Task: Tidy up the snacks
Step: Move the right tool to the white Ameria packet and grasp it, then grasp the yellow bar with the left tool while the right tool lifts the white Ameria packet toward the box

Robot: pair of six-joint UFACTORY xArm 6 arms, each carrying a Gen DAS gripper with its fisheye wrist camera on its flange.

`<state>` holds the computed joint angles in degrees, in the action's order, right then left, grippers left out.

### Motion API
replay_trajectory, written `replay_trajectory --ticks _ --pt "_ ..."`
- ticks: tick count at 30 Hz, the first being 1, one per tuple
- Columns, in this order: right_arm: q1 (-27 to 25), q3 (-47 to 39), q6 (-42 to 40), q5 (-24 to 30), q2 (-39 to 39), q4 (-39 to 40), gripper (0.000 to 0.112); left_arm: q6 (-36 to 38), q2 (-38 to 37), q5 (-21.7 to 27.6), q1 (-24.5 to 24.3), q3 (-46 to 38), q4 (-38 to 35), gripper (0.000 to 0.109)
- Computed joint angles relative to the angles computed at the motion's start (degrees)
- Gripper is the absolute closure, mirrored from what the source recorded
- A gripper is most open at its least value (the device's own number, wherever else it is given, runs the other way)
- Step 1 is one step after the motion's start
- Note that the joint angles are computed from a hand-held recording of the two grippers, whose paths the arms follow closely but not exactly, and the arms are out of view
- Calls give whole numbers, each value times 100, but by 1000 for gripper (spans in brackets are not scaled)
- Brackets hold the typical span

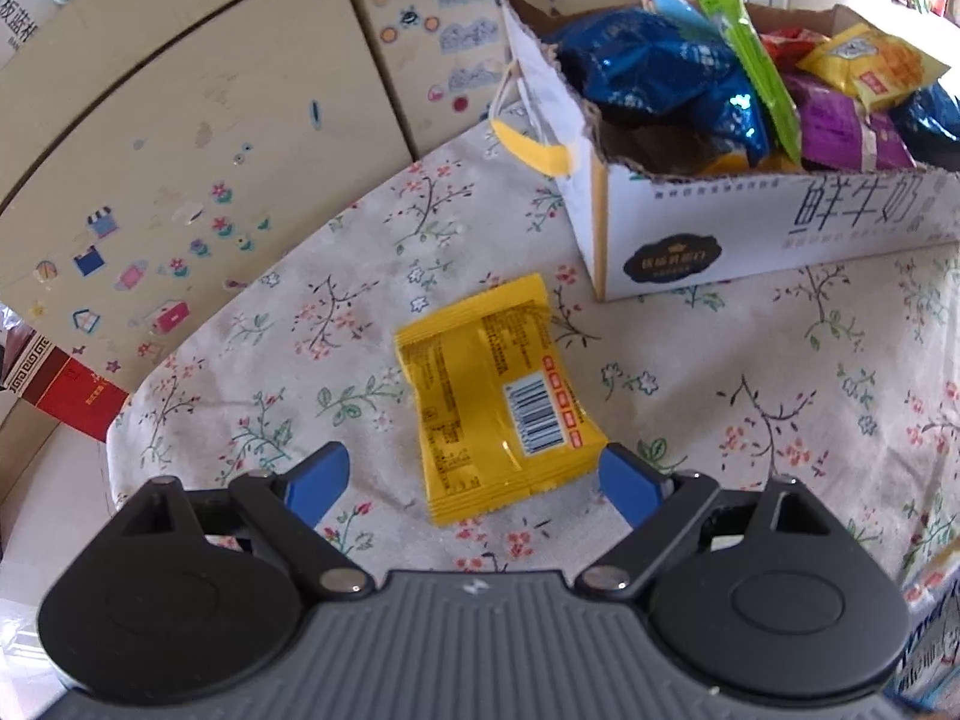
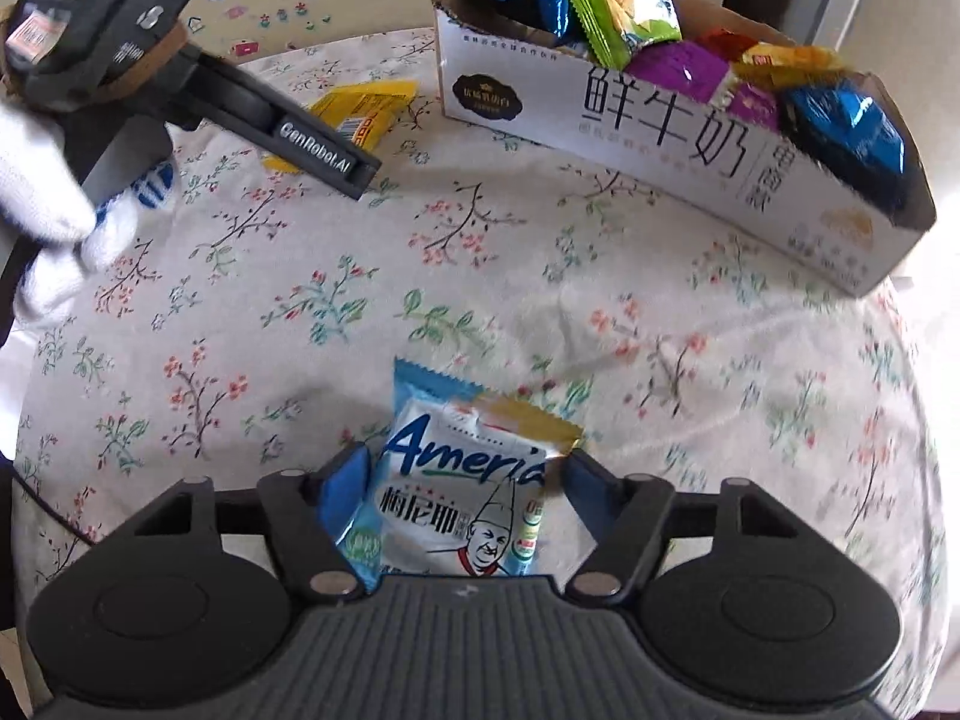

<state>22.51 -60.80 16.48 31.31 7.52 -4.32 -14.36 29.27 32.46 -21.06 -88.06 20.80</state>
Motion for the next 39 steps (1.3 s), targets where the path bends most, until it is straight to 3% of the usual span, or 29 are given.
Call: replay_trajectory --ticks 4,7,12,16,19,27,32,39 --pt "-156 -316 -463 83 223 135 45 7 44 -13 13 -49 -131 18" --pt "-308 -557 -1042 30 424 680 46 18 47 -34 10 -43 -154 18" --pt "-417 -837 -1668 -145 722 868 45 100 71 -46 24 -63 -332 18" --pt "-543 -1038 -2569 -180 908 1638 45 280 90 -40 49 -78 -632 18" --pt "-734 -1320 -3315 135 1059 2568 39 524 71 -4 80 -64 -949 18" --pt "-950 -1475 -3261 388 1119 2712 32 784 27 -108 145 19 -1453 18" --pt "-843 -1415 -3222 516 1019 2616 28 564 115 -121 185 -106 -1635 18" --pt "-603 -1377 -2770 436 1047 1792 25 76 382 -38 134 -470 -1218 18"
